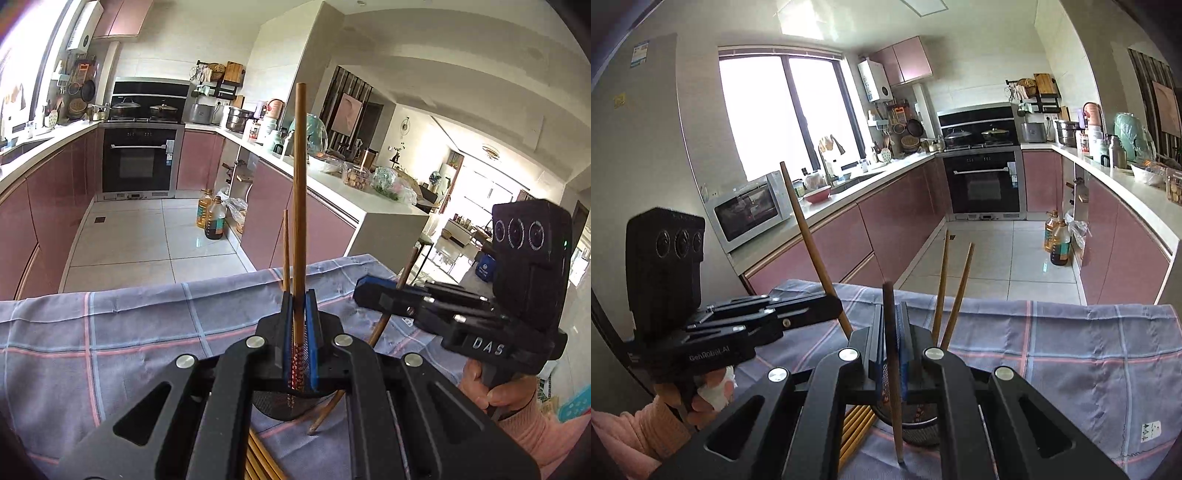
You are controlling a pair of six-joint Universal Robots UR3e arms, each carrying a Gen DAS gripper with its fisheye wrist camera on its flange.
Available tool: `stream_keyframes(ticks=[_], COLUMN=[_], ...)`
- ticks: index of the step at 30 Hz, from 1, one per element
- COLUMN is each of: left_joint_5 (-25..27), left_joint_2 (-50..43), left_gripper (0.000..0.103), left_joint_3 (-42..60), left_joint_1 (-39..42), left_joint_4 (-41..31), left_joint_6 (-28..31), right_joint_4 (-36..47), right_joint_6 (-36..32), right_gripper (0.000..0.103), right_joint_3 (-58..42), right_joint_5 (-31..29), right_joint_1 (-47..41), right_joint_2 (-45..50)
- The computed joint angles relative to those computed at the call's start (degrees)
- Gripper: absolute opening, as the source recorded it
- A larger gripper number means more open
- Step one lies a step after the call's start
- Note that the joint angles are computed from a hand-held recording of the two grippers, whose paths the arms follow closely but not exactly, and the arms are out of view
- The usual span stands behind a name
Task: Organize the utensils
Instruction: 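Lower both chopsticks tip-first into the mesh cup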
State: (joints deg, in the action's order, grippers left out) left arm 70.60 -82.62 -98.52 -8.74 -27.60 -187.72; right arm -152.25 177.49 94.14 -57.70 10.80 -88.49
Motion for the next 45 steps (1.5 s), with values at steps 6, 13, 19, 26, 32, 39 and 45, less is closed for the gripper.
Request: stream_keyframes(ticks=[6, 13, 19, 26, 32, 39, 45], left_joint_5=[1.8, 2.1, 2.4, 2.4, 3.5, 4.8, 5.6], left_joint_2=[-1.0, -1.9, -2.8, -2.9, -3.7, -4.7, -6.6], left_gripper=[0.007, 0.007, 0.007, 0.007, 0.007, 0.007, 0.007], left_joint_3=[0.4, 0.2, 0.4, 0.8, 2.0, 3.6, 5.2], left_joint_1=[-0.6, -1.1, -1.4, -1.3, -2.0, -2.9, -4.1], left_joint_4=[-0.1, -0.4, -0.3, -0.9, -1.9, -3.4, -6.2], left_joint_6=[0.7, 0.5, 0.6, 1.3, 2.2, 2.9, 4.4], right_joint_4=[-1.0, -4.7, -6.0, -0.6, 2.9, 2.4, 11.7], right_joint_6=[1.0, 2.3, 2.9, 0.3, -0.8, 0.3, -2.4], right_gripper=[0.008, 0.011, 0.006, 0.006, 0.006, 0.006, 0.006], right_joint_3=[3.8, 8.8, 9.1, 6.4, 1.3, -5.7, -12.8], right_joint_5=[-0.3, -1.5, -3.1, -0.6, 2.5, 0.1, -2.0], right_joint_1=[0.3, -0.2, 0.2, -1.6, -4.0, -2.6, 0.0], right_joint_2=[1.6, 0.4, -0.5, -4.8, -7.8, -3.1, 4.8])
